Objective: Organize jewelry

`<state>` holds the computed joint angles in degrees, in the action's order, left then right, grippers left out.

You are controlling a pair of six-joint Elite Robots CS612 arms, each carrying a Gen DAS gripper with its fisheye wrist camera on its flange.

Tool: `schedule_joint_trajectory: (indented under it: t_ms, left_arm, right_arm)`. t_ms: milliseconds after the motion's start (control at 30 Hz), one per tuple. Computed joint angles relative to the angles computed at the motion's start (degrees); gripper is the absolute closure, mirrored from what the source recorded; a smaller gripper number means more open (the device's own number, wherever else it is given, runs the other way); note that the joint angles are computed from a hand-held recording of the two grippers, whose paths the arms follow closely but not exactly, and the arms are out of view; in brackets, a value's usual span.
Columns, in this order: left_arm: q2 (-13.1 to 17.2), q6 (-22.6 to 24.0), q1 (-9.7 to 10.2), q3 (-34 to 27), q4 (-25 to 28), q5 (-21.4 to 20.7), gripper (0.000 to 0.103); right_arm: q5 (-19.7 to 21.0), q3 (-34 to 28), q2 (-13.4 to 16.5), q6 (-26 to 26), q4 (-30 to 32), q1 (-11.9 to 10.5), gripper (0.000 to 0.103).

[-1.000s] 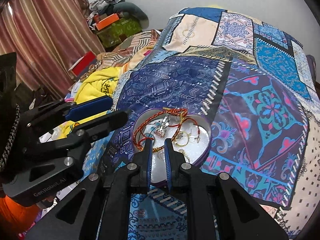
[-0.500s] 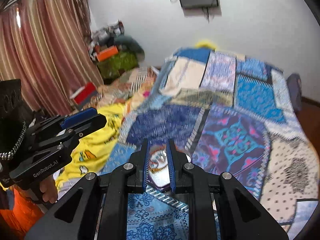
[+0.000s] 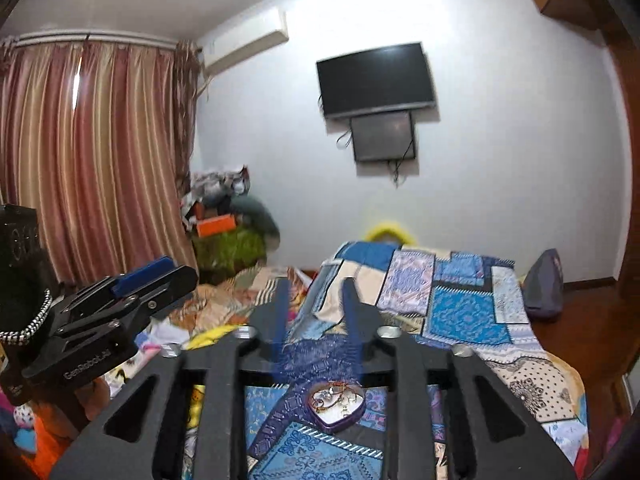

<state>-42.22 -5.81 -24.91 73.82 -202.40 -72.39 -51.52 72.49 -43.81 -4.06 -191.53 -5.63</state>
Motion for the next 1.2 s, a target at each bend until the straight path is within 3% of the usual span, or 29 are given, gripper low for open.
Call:
schedule_joint_trajectory:
  t_ms: [33, 133, 200, 300, 400, 733, 1200]
  left_arm:
    - [-0.35, -0.01, -0.25, 0.67, -1.10, 0.66, 0.048]
    - [-1.08, -0.72, -0.99, 2.30, -3.83, 2.87, 0.033]
    - [-1.58, -1.40, -1.22, 3.26, -4.47, 3.26, 0.028]
    - [-1.95, -0.55, -1.94, 4.27, -6.09, 6.31, 0.007]
    - [-1.97, 0.91, -2.48, 4.64, -7.05, 8.27, 0.004]
    - [-2.14, 1.79, -3.30, 5.62, -7.73, 11.38, 0.001]
    - [-2.34, 0.40, -3.40, 6.09, -6.78, 12.29, 0.001]
  right_arm:
    - [-1.15, 0.59, -0.18, 1.08, -1.64, 0.11, 0.049]
    - [-5.22, 2.32, -0.68, 2.83, -5.94, 0.46, 0.030]
    - [-8.08, 3.12, -1.04, 2.42, -7.68, 0.81, 0.022]
    - [-11.36, 3.30, -0.95, 1.96, -9.76, 1.23, 0.010]
    - [-12.61, 3.34, -0.87, 2.16, -10.75, 1.42, 0.001]
    - [-12.34, 5.36, -1.65, 1.97, -12.32, 1.04, 0.000]
    - [-12.74, 6.38, -2.18, 1.46, -11.98, 0.93, 0.000]
